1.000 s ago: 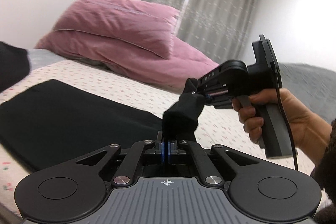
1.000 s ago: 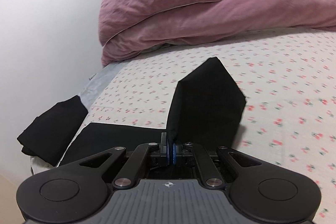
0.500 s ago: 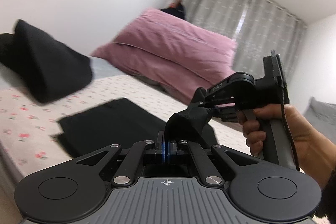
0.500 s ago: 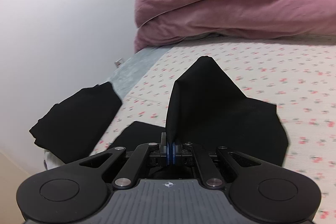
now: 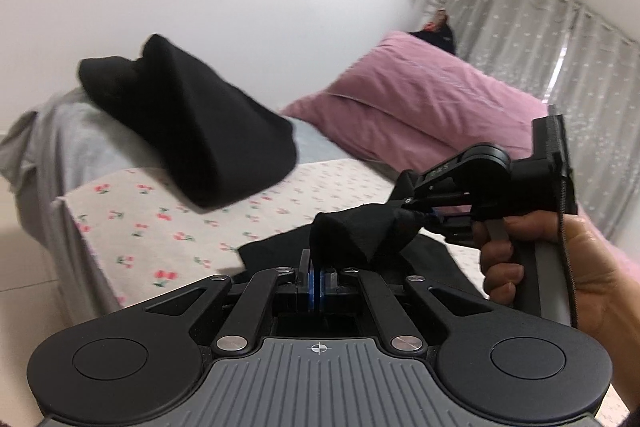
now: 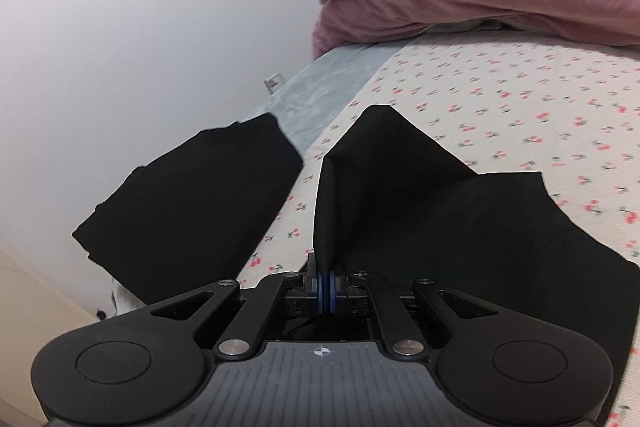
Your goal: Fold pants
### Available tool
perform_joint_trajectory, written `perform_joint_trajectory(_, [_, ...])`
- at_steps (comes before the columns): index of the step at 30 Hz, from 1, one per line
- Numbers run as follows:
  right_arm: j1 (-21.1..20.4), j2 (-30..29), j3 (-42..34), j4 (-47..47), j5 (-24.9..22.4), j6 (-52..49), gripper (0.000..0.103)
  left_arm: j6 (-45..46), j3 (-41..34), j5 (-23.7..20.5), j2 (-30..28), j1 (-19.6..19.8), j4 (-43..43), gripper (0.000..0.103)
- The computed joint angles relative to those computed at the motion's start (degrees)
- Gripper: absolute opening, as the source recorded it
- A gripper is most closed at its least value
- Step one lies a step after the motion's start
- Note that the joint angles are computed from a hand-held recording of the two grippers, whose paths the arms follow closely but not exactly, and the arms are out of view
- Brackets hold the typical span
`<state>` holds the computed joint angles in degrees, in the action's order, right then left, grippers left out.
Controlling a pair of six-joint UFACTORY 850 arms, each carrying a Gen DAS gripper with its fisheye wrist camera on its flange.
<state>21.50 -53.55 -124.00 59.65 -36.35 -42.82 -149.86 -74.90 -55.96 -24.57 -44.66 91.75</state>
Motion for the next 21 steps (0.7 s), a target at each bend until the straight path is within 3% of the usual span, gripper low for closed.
perform_joint_trajectory(1, [0.1,-0.4,-0.7,0.1,-0.3,0.1,0.02,2.5,-0.7,-0.5,-0.4,0.1,-1.9,0.01])
perform_joint_trajectory(2, [0.1,-0.3,-0.6,0.0,-0.1,0.3,0.032,4.0,-1.2,-0.8,-0.7,0.1,-3.0,0.011])
perform_joint_trajectory(3, [0.1,-0.1,-0.3,-0.4,0.1,1.1,0.052,5.1,-1.7,-1.4,-1.0,0.0,-3.9,0.017])
perform_joint_trajectory(5, [0.0,1.2,1.3,0.3,0.5,-0.8,0.061,8.9,-2.6,-2.9,-1.4,-0.3,-4.4,0.04])
perform_joint_trajectory(6, [0.0,2.2,2.6,0.1,0.9,-2.9,0.062,9.4,-2.5,-3.5,-1.4,-0.4,-3.7,0.063])
perform_joint_trajectory(7, [0.1,3.3,3.9,-0.7,1.5,-4.6,0.063,10.0,-2.4,-3.8,-1.1,-0.4,-2.7,0.077])
perform_joint_trajectory(11, [-0.1,9.5,12.5,-2.1,5.7,-11.8,0.078,17.0,-3.1,-0.9,-0.2,0.8,-2.1,0.087])
perform_joint_trajectory(14, [-0.6,13.2,18.0,-2.2,9.3,-14.5,0.09,22.6,-4.1,7.0,0.7,3.7,-4.8,0.089])
perform_joint_trajectory(16, [-1.3,15.1,21.4,-0.8,10.9,-17.0,0.093,26.5,-5.0,12.3,0.9,5.7,-8.0,0.091])
perform_joint_trajectory(21, [-2.6,18.3,27.3,1.2,14.8,-18.5,0.103,39.3,-8.2,19.3,-0.8,9.3,-14.6,0.095])
